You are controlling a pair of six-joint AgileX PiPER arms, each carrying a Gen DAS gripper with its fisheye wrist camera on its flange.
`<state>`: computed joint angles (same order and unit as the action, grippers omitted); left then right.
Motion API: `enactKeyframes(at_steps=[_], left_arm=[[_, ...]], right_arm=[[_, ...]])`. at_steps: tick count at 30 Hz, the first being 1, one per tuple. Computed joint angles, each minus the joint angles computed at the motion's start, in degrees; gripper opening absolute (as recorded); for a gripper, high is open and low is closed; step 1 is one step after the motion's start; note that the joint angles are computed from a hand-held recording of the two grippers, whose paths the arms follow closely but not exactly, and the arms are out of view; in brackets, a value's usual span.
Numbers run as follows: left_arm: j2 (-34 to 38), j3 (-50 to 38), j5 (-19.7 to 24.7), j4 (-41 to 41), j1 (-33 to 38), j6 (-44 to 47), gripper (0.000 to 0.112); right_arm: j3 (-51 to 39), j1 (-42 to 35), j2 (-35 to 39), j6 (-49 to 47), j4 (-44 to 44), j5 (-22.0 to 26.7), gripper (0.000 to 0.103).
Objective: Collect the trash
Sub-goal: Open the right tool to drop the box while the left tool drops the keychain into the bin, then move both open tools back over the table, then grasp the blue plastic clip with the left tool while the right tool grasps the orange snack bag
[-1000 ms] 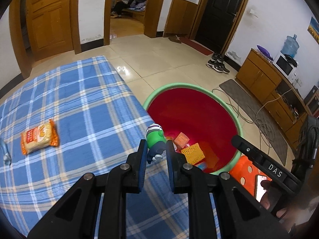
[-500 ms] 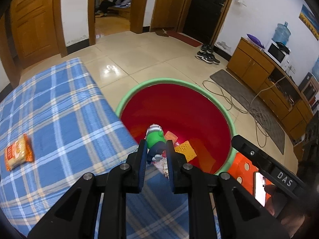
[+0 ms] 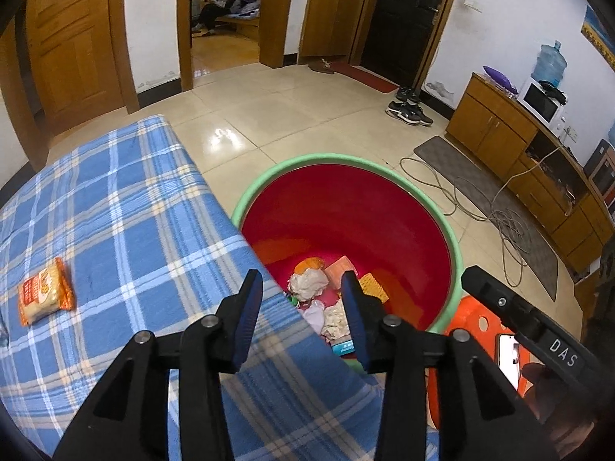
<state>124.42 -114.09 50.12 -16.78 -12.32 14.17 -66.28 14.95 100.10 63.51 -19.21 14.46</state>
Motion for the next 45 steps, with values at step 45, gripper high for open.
enactKeyframes(at_steps=[45], left_arm=[[-4.65,8.46,-6.64,3.12,29.23,-2.10,0.045]], right_arm=[[-22.63,17.63,9.51,0.75,-3.84,17.63,0.075]])
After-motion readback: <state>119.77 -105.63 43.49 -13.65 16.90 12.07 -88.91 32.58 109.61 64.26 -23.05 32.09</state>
